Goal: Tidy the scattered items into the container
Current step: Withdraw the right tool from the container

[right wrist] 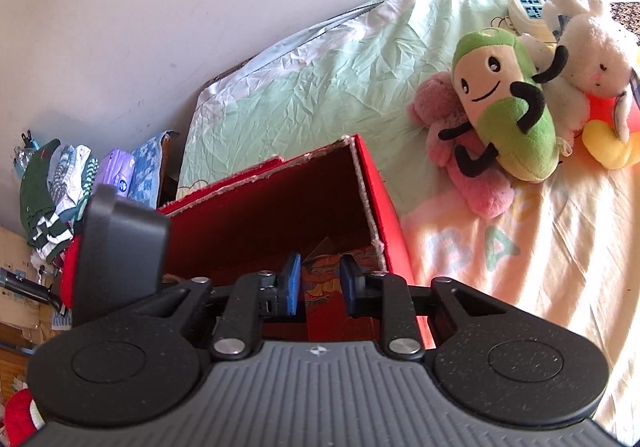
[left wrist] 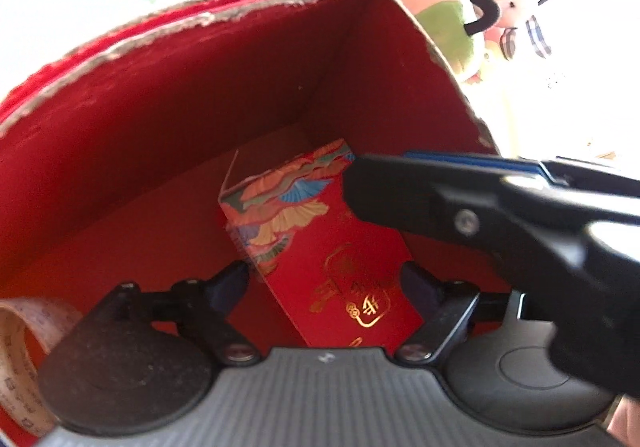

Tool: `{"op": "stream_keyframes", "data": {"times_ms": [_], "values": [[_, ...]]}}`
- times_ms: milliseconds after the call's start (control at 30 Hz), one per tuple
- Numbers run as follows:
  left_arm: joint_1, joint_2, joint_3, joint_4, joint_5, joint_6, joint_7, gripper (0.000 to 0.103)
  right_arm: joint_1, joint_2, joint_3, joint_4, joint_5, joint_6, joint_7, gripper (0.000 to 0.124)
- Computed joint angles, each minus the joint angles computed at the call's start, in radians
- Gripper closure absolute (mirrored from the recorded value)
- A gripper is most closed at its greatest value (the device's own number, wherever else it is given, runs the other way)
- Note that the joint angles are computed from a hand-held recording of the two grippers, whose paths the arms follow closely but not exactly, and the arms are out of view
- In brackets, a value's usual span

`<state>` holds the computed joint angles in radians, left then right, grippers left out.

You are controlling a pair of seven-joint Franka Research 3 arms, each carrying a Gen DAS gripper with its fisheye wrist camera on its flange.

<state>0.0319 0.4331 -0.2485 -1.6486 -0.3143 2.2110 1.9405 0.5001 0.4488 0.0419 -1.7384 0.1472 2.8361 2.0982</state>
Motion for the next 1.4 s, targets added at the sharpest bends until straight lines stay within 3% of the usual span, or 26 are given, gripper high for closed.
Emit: {"op": "stream_keyframes", "data": {"times_ms": [100,200,300,500,633,833,900,933,1033,1233,1400], "values": [[0.049,-0.045,-0.030,-0.058,-0.001,0.028,0.009,0.017,0.010,0.000,-0.010,0.004,-0.017,-0.010,0.004,0.098],[0.062,-0.098,-0.009,-0.119,-0.057,0.056,0.043,0.017,0.004,0.008,0.001,0.018,-0.017,-0.032,-0.012,0.098],[0.077,-0.162,-0.004,-0.204,-0.075,0.144,0.043,0.017,0.022,0.021,-0.011,0.037,-0.048,-0.054,-0.021,0.099],[0.066,-0.273,0.031,-0.338,-0.100,0.274,-0.004,0.015,0.117,0.022,-0.106,0.031,-0.237,-0.062,0.072,0.098],[0.044,-0.315,0.059,-0.384,-0.030,0.317,-0.084,0.014,0.118,0.020,-0.108,0.018,-0.285,-0.048,0.091,0.098],[-0.018,-0.416,0.163,-0.508,0.004,0.355,-0.113,0.008,0.114,0.014,-0.097,0.013,-0.304,-0.052,0.108,0.095],[-0.065,-0.340,0.136,-0.462,0.130,0.428,-0.290,0.008,0.113,0.013,-0.089,0.011,-0.301,-0.047,0.108,0.087],[-0.046,-0.329,0.120,-0.445,0.140,0.407,-0.320,0.008,0.114,0.012,-0.088,0.011,-0.303,-0.045,0.109,0.086],[-0.010,-0.333,0.074,-0.479,0.190,0.473,-0.381,0.007,0.118,0.007,-0.087,0.001,-0.307,-0.032,0.116,0.085],[-0.022,-0.402,0.092,-0.560,0.388,0.590,-0.574,0.007,0.123,-0.031,-0.084,-0.057,-0.297,0.051,0.102,0.086],[-0.024,-0.443,0.095,-0.594,0.612,0.617,-0.782,0.006,0.097,-0.049,-0.055,-0.081,-0.251,0.076,0.046,0.086]]}}
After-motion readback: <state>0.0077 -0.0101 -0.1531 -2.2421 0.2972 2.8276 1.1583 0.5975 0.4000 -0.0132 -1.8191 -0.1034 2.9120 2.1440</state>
